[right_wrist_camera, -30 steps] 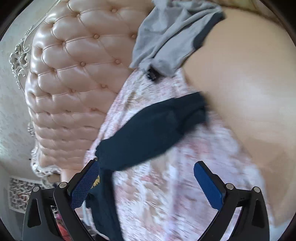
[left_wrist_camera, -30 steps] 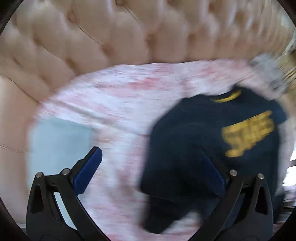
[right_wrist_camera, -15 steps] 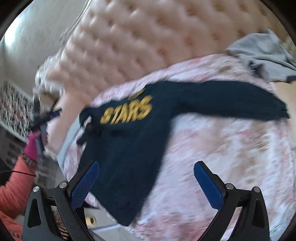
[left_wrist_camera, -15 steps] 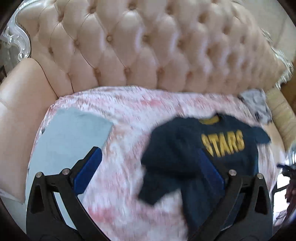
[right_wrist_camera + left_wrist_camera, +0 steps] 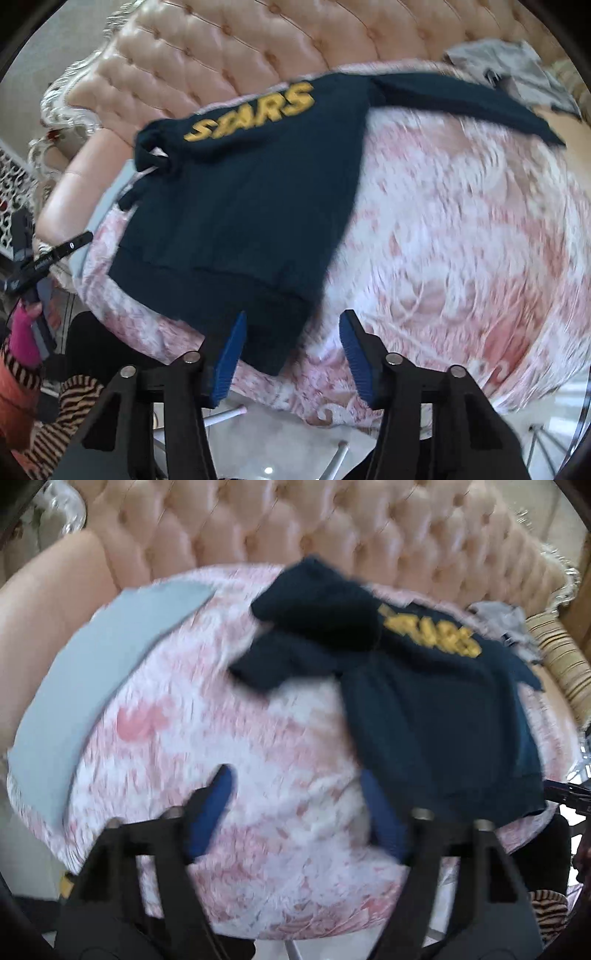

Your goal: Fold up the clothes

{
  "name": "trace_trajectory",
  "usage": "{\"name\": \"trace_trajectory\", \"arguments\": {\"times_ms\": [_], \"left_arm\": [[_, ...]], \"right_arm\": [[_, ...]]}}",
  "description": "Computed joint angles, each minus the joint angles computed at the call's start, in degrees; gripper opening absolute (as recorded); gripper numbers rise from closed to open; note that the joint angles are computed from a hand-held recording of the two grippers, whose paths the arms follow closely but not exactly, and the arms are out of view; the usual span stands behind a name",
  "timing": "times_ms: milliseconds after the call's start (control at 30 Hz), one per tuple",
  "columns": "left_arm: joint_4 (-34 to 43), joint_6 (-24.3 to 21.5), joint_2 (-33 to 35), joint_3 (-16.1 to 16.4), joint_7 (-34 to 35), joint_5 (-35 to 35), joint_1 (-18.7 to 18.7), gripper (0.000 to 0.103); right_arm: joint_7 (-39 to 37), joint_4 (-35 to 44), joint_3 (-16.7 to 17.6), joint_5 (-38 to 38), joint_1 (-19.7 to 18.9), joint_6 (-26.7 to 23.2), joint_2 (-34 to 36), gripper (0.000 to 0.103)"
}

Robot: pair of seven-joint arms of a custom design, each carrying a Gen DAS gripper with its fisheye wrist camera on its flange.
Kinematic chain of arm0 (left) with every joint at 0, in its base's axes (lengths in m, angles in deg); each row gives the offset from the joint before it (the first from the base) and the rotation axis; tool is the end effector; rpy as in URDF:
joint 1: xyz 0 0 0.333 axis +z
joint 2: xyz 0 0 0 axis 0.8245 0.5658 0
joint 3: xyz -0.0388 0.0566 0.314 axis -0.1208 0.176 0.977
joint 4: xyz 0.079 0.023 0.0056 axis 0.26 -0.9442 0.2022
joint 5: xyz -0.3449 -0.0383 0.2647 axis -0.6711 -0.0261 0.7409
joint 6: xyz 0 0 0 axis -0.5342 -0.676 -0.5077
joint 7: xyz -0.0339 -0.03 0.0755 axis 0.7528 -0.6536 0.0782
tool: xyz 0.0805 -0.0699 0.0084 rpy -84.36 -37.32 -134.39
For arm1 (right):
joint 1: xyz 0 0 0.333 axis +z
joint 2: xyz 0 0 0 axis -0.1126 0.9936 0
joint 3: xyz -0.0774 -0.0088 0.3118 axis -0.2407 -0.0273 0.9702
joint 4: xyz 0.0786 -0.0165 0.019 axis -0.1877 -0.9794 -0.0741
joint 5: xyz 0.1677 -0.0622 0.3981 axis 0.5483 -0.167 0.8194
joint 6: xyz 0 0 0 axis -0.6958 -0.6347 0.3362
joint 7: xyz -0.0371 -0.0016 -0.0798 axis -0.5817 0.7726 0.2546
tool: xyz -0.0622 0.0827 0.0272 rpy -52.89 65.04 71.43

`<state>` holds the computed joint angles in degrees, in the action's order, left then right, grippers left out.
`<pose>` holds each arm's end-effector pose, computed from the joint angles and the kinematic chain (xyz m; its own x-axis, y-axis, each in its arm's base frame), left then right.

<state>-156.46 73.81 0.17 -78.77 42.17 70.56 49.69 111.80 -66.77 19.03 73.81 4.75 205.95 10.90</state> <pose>0.5610 -0.1368 0.5670 0.1376 -0.9807 0.1387 -0.8465 -0.1891 -0.4977 0.5945 0.1447 0.5049 0.3151 -0.8736 -0.3709 -0.9137 -0.1734 -0.3677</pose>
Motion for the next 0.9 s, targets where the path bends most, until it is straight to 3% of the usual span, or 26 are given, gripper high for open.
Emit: {"name": "trace_trajectory", "arguments": {"times_ms": [433,567,700,900], "left_arm": [[-3.63,2.27,-2.35,0.34,-0.34,-1.96,-1.03,0.074],[-4.21,2.31,-2.65,0.53,-0.12,-3.47,-1.31,0.075],[-4.76,2.79,-3.23,0.72,0.34,-4.77,-1.71,0.076],[-4.88,5.11,-3.26,1.79,4.82,-10.21,-3.67,0.094]], "right_arm": [[-0.45,-1.11,0.69,0.57,1.15,3.09,-0.13,0.043],[-0.29,-1.95,1.00,-1.24,1.54,4.90,-0.87,0.023],[-2.36,-3.17,1.12,-1.18,2.28,7.30,-3.28,0.022],[-4.72,-1.88,0.33,2.77,2.89,6.88,-4.51,0.022]]}}
